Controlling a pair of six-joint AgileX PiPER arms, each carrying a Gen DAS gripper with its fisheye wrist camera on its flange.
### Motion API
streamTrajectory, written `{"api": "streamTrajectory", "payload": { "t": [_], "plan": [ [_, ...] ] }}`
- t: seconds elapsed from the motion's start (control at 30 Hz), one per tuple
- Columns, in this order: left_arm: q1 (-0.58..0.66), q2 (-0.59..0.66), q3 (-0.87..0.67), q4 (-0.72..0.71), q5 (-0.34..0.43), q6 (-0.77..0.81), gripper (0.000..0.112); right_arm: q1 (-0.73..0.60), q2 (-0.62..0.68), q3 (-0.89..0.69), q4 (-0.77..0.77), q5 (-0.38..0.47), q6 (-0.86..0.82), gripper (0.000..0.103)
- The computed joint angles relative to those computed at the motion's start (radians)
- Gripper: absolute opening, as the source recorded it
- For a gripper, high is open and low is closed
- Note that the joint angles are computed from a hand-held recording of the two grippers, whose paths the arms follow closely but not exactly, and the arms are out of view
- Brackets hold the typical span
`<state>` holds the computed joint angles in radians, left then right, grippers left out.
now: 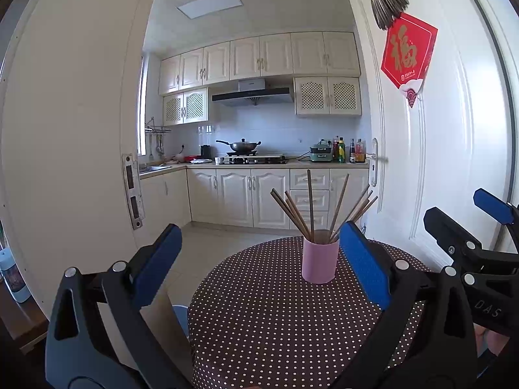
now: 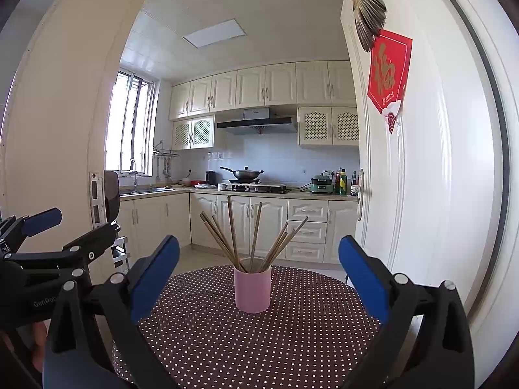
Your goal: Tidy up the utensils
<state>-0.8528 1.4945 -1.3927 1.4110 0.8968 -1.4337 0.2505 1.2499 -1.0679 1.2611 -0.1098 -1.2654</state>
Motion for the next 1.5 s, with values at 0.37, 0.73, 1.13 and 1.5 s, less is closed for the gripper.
{"api": "streamTrajectory", "payload": {
  "t": [0.37, 0.73, 1.13, 1.5],
  "plan": [
    [0.001, -0.001, 0.002, -0.002, -0.001, -0.001, 0.096, -0.003, 0.003, -0.007, 0.039, 0.005, -0.04, 0.095],
    [-0.007, 0.0, 0.008, 0.021, 0.012, -0.014, 0.096, -0.01, 0.005, -0.009, 0.047, 0.013, -0.044, 0.095],
    [-0.007, 0.002, 0.009, 0.019, 0.012, -0.017, 0.096, -0.002, 0.007, -0.007, 0.06, 0.006, -0.055, 0.095],
    [-0.004, 0.006, 0.008, 0.018, 0.01, -0.017, 0.096, 0.005, 0.004, 0.0, 0.048, -0.002, -0.041, 0.095]
  ]
}}
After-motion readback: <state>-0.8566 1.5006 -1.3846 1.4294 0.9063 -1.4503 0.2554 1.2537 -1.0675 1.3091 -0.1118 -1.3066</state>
